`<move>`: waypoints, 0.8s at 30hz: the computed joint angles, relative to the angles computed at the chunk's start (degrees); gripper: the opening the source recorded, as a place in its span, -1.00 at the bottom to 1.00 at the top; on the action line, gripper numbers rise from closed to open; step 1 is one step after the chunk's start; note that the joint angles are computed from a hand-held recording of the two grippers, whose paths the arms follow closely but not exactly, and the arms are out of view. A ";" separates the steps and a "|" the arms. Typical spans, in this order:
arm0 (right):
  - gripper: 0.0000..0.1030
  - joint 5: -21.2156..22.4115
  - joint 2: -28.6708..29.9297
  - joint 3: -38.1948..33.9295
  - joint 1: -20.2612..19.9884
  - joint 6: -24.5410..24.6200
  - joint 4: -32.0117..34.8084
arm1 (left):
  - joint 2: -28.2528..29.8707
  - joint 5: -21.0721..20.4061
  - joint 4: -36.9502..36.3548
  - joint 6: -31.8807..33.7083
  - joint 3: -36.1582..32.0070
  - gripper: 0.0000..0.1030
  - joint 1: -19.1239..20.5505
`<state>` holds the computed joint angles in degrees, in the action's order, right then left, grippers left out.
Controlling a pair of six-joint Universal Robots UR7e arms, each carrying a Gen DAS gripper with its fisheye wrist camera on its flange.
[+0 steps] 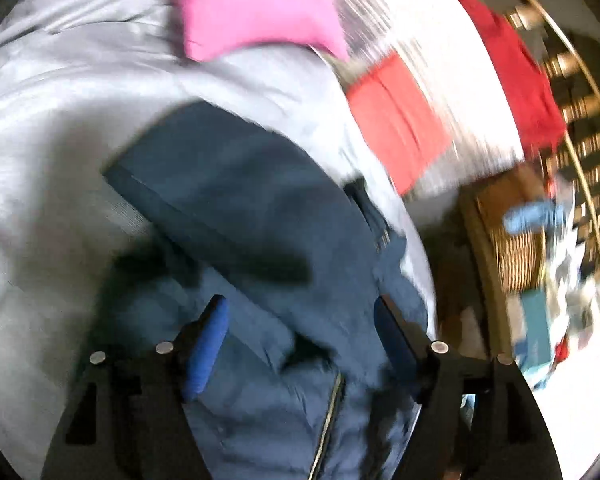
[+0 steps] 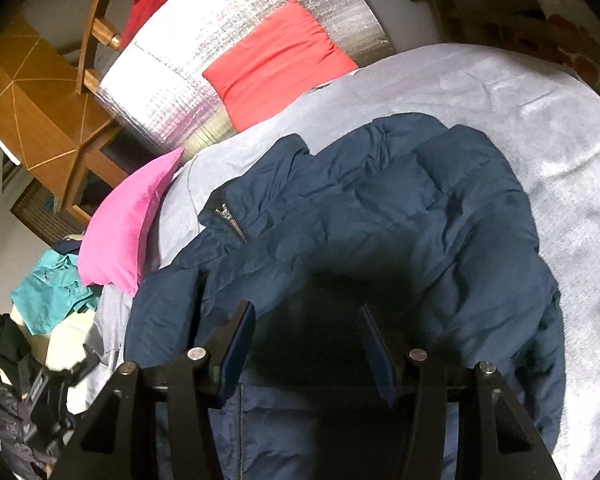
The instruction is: Fold large clothes
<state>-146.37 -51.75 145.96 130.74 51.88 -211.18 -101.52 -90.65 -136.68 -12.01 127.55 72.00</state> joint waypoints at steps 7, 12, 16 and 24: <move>0.11 0.48 1.13 -1.18 -0.95 -1.69 0.48 | 7.12 -7.08 -5.70 -6.27 -3.49 0.46 7.87; 0.11 0.63 1.71 -1.53 -1.92 -3.00 0.17 | 9.30 -9.89 -11.05 -7.18 -3.07 0.40 9.66; 0.11 0.81 1.81 -1.62 -2.15 -3.91 0.26 | 10.04 -9.43 -12.45 -5.97 -3.11 -0.26 10.39; 0.11 -0.73 0.59 -0.44 -1.92 -3.33 1.10 | 11.03 -4.22 -13.93 -5.53 -2.30 -0.54 7.73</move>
